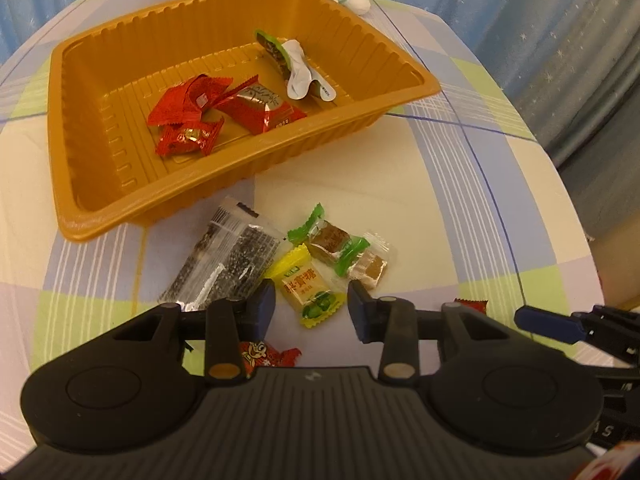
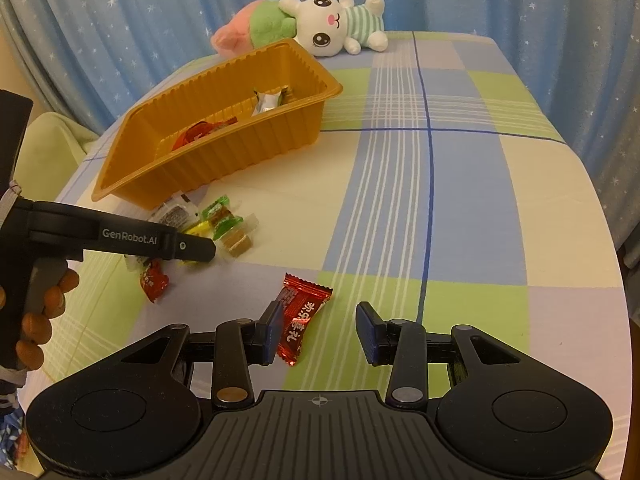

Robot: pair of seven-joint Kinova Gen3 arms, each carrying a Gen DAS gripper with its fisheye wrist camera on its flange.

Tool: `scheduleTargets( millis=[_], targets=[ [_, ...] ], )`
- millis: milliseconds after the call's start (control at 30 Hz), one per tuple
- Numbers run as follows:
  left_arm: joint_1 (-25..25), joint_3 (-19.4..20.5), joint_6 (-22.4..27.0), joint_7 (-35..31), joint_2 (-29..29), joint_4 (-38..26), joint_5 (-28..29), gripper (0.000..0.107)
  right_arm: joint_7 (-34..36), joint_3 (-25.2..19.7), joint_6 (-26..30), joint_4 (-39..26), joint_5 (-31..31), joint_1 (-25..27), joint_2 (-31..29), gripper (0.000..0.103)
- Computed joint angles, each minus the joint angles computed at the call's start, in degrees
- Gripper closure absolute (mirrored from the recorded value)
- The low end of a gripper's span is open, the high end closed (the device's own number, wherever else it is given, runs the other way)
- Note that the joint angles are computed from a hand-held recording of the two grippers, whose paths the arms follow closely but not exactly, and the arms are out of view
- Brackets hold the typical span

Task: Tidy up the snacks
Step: 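Grasp the dark red packet with the right gripper while the left grasps the yellow candy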

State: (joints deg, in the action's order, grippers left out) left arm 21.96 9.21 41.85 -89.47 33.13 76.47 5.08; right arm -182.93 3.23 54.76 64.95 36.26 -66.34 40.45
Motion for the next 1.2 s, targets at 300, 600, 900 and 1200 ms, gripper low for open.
scheduleTargets(
  millis=[300, 600, 900, 1200],
  targets=[
    [-2.48, 2.17, -1.33, -5.59, -2.99, 5.12, 2.16, 0.082, -0.81, -0.15, -0.88, 0.75, -0.13, 0.15, -0.43, 0.062],
    [-2.05, 1.29, -1.16, -5.68, -4.92, 7.15, 2.56, 0.075, -0.43, -0.82, -4.48, -0.55, -3.81, 2.32, 0.59, 0.062],
    [0.20, -0.39, -0.33, -1.96, -3.62, 5.15, 0.34, 0.075, 6.66, -0.01, 1.35, -7.94, -4.39, 1.67, 4.82, 0.063],
    [1.08, -0.37, -0.44, -1.33, -3.19, 4.68, -2.46, 0.089, 8.79, 0.92, 2.90, -8.80, -4.76, 0.74, 5.50, 0.078]
  ],
)
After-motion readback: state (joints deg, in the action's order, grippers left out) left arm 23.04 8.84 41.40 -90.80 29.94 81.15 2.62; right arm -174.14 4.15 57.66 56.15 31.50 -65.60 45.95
